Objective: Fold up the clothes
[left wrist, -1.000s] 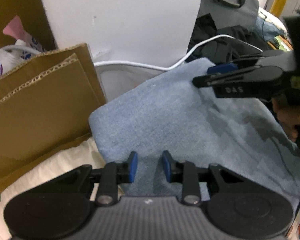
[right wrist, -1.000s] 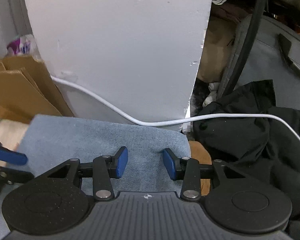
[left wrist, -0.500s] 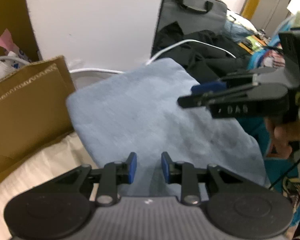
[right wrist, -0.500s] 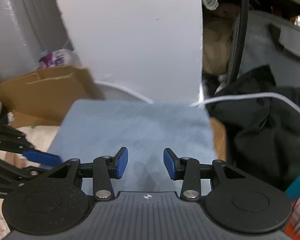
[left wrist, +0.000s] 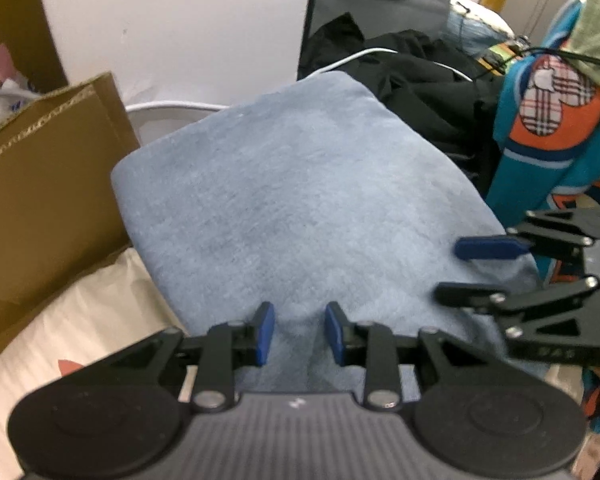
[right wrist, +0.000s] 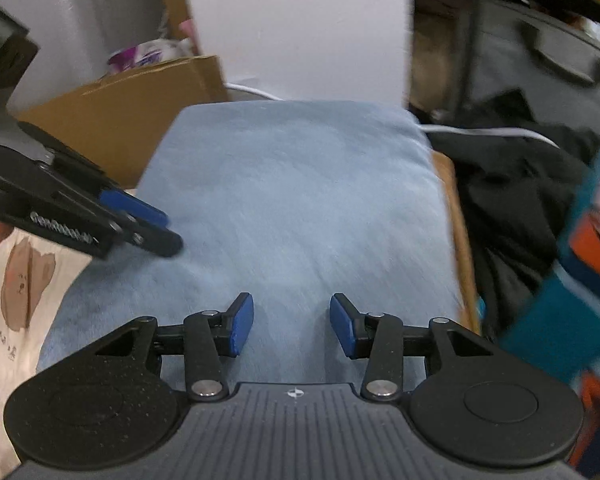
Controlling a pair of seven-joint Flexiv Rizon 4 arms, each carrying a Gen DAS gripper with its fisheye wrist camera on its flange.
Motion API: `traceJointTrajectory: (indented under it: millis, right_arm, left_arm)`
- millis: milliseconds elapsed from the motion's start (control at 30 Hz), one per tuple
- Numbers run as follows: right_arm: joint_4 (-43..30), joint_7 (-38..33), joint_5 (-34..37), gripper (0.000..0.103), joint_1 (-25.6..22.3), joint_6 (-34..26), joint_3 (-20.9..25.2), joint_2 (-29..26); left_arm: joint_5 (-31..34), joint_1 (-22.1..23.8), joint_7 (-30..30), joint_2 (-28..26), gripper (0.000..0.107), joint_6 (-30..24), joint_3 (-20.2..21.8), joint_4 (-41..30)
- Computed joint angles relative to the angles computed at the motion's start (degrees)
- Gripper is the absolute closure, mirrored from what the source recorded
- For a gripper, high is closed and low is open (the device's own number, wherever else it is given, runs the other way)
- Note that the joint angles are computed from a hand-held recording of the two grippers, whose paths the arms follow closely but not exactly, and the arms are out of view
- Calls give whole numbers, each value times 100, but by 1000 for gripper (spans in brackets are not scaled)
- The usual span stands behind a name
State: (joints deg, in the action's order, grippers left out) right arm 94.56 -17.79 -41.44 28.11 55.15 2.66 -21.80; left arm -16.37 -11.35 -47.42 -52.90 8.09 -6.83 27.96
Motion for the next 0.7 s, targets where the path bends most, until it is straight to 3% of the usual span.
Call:
traceJointTrajectory:
  millis: [167, 367, 500, 700]
  right_arm:
    - [458, 651, -316, 54, 93, -324, 38, 421]
    - [1019, 2554, -966, 53, 9, -250, 82, 806]
    - [1165, 3537, -1270, 44, 14, -790, 228, 944]
    - [1706, 5154, -1747, 38, -306, 173, 267, 1012]
  left_arm:
    - [-25, 97, 57, 639, 72, 564, -25, 1089]
    - [-100, 212, 42, 1304, 67, 1219, -40, 2254]
    - [-79, 235, 38, 1653, 66, 1616, 2, 2919]
    - [-31, 220, -90, 1880, 64, 1868, 35, 3372]
